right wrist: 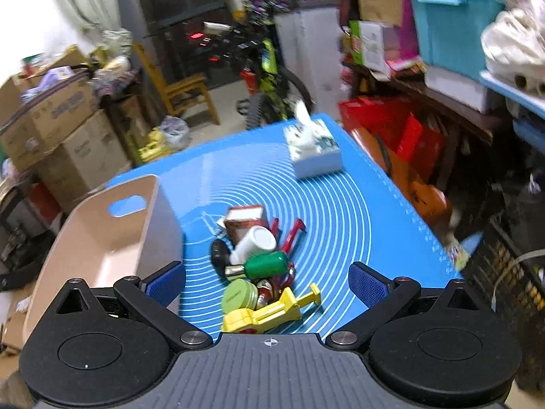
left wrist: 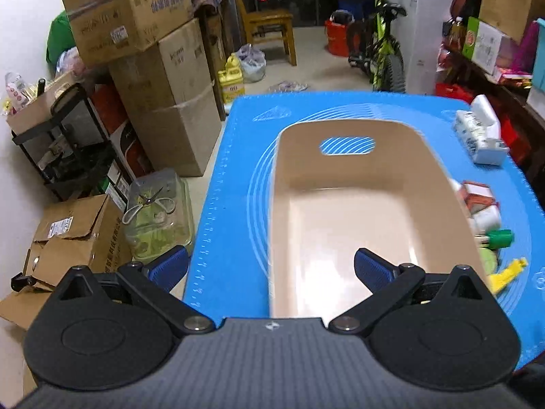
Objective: Organize rigid objects
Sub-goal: 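Move the right gripper toward the yellow toy piece and close on it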
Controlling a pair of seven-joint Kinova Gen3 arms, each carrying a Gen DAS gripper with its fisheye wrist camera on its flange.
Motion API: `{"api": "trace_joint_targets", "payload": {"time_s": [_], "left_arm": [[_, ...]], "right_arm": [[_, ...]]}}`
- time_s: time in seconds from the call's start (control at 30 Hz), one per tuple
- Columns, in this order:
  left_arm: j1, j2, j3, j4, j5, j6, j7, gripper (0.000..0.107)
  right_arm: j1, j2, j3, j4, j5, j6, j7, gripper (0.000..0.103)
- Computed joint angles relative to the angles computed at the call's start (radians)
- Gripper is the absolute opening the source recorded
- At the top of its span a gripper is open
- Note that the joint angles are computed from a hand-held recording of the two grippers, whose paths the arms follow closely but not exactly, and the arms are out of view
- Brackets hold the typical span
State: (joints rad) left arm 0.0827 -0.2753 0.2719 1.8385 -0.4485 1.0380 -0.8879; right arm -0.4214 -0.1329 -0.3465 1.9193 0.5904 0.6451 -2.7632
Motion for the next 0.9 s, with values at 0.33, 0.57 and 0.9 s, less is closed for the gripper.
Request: {"api": "trace_joint_targets", "payload": {"time_s": [0.33, 0.57, 0.9], "left_arm": [[-0.017, 0.028, -0.171, 0.049, 0.213, -0.111, -0.259, 0.086], [-0.042, 0.076, -0.183, 0.023, 0.267, -0.085, -0.359, 0.074], [-0.063, 0.114, -0.213, 0.008, 0.321, -0.037, -0.42, 0.036]], "right_arm": [[-0.094, 0.154, 0.05, -0.049, 0.069, 0.088, -0.16, 0.101], [-0.165, 0.242, 0.124, -0.106, -0.032, 0.102, -0.096, 0.095], [-0.196, 0.33, 0.188, -0.177, -0.162, 0.124, -0.077, 0.084]]}}
